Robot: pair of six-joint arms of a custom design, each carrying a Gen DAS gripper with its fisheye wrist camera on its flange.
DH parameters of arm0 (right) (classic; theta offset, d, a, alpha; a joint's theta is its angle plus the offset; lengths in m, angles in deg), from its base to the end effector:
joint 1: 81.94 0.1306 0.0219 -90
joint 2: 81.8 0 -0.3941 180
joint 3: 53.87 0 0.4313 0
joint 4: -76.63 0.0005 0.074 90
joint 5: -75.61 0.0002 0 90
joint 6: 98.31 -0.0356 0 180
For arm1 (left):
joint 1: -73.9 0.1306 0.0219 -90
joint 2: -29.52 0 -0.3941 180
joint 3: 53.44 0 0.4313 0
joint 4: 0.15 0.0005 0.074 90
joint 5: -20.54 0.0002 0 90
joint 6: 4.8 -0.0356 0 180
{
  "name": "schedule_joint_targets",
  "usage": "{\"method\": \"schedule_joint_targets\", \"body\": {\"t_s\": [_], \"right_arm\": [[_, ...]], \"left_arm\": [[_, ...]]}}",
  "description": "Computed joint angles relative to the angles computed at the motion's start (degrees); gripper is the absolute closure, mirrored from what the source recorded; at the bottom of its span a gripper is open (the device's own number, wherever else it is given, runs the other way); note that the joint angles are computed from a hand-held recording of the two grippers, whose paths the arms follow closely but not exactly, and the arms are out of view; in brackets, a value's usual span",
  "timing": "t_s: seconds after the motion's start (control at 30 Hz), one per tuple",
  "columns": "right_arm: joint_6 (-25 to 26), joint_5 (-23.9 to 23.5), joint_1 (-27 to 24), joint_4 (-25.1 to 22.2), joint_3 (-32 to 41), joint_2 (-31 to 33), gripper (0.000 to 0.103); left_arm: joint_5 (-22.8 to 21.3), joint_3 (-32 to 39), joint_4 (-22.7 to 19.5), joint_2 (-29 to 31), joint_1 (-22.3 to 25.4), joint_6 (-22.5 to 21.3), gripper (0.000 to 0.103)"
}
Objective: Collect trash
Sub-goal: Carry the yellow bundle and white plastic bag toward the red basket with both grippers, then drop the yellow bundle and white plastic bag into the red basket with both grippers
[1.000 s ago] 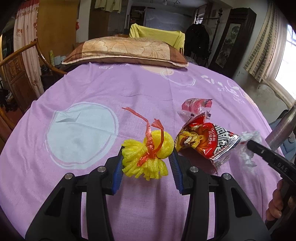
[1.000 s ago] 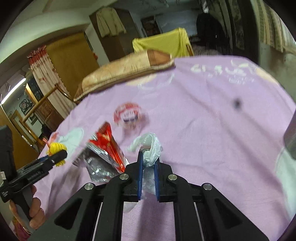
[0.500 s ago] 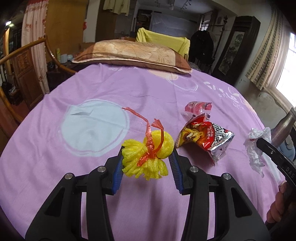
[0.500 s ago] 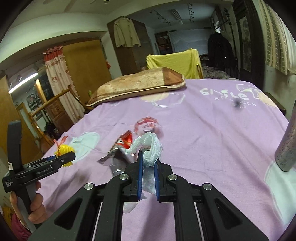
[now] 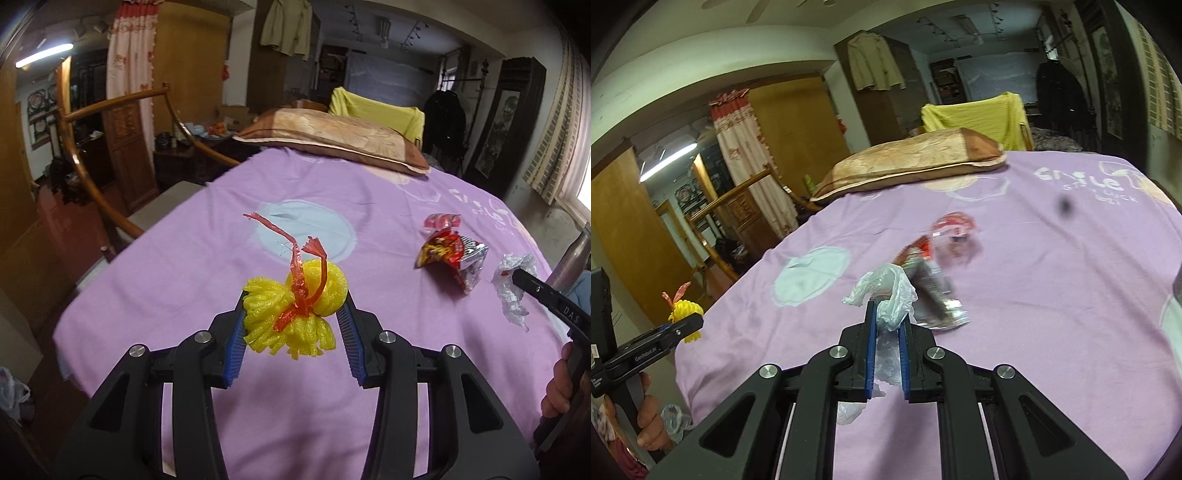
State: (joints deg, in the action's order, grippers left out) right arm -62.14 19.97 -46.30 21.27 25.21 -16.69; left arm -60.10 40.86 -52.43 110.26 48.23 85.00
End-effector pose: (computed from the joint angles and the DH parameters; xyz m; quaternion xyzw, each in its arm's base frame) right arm 0.2981 0.1884 0.5237 0.2577 0.8405 0.0855 0.4688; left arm 0.4144 -0.2061 0.5523 0.2355 0.8678 -0.1668 0.4044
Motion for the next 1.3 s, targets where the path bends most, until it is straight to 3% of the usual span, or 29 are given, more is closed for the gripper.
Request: {"method": "schedule_joint_targets", "body": {"t_s": [0.47,0.8,0.87,0.93,1.0,1.17,1.3], "right_arm": [[8.27,-3.12,7.89,3.64,15.17,16.77,0.092],[12.57,-7.14,13.25,1.17,28.56,28.23,0.092],[13.48,-7.37,14.32,0.38,30.86,29.89,0.092],[14.12,-7.77,15.30,-0.50,32.95,31.39,0.092],[14.57,-8.50,16.06,-1.14,34.44,32.52,0.092],[15.30,-10.67,17.47,-2.41,38.13,35.70,0.091],[17.13,-15.72,18.04,-2.87,40.93,38.46,0.090]], "left_arm": [[2.22,-9.24,-0.38,-7.88,16.48,-4.69,0.057],[6.56,-13.51,-4.43,-8.58,25.89,-12.64,0.056],[6.47,-14.22,-5.56,-8.62,26.72,-14.63,0.051],[5.41,-15.25,-5.99,-9.20,27.60,-16.23,0.024],[4.66,-16.41,-4.97,-10.24,28.68,-16.84,0.015],[3.70,-16.05,-2.76,-10.72,32.47,-15.63,0.009],[3.33,-14.21,-1.43,-10.21,35.84,-12.53,0.007]]}}
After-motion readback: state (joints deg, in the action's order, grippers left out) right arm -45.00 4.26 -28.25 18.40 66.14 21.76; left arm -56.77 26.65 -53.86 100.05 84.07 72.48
